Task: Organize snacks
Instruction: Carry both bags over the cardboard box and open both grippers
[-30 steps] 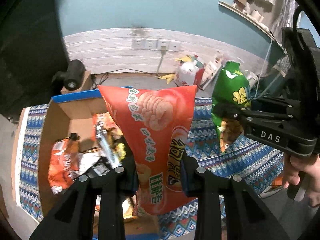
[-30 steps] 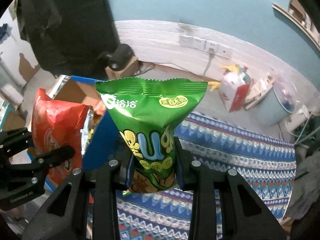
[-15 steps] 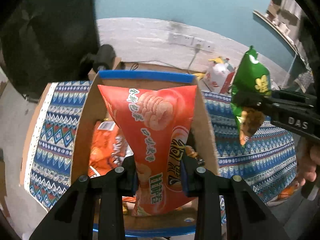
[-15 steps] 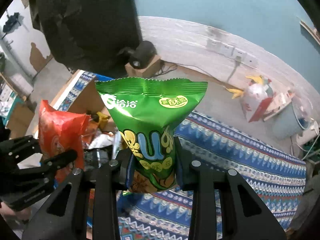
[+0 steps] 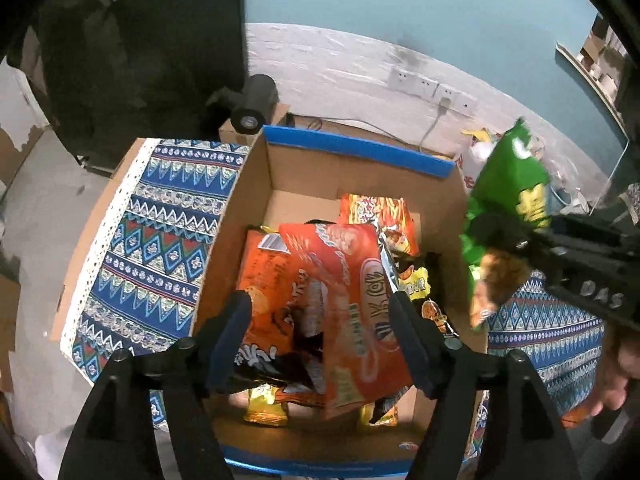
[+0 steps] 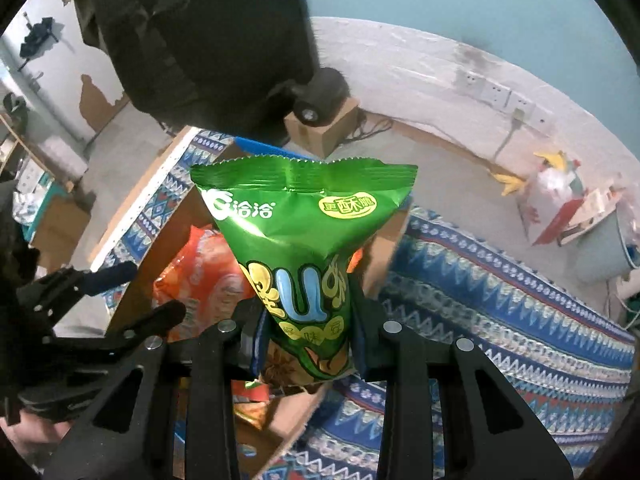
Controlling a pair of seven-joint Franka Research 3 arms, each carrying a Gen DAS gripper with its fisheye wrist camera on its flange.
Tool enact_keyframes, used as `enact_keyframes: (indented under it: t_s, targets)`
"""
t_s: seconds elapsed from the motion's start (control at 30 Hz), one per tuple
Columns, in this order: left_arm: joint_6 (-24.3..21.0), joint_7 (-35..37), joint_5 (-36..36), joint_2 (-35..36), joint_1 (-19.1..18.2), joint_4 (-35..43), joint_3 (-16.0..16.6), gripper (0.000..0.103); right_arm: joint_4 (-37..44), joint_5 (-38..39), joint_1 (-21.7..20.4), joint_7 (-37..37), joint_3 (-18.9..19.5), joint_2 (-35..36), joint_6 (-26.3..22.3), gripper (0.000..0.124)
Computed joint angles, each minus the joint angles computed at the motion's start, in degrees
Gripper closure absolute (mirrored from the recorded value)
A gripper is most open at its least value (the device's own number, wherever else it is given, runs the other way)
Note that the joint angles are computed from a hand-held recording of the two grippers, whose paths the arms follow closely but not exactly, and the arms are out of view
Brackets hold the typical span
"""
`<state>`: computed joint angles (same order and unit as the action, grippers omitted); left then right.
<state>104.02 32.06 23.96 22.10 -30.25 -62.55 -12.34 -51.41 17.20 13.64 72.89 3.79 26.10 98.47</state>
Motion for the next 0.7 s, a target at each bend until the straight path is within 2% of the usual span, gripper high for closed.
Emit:
enact_keyframes:
  t_s: [0.2, 0.37, 0.5, 0.7]
  targets:
    - [-1.2, -0.7, 1.3, -0.2, -0.6, 1.2, 0.3, 0.024, 1.9, 1.4, 0.0, 0.0, 0.7, 1.8, -0.8, 0.087]
    - [-2.6, -0.8, 2.7, 0.1, -1.5, 2.7, 0.5, 0.023, 1.6, 3.1, -0.6, 0.1, 0.9, 1.3, 1.7, 0.074]
    - [-3.0, -1.4, 3.5, -0.1, -2.0, 3.3, 0.6, 0.022, -1.9, 3.9, -1.2, -0.3, 0.6, -1.9, 4.7, 0.069]
    - [-4.3, -2.0, 6.3, 0.5, -3.8, 5.9, 0.9, 0.020, -11.8, 3.7, -1.7, -1.3, -0.4, -9.7, 11.8, 0.052]
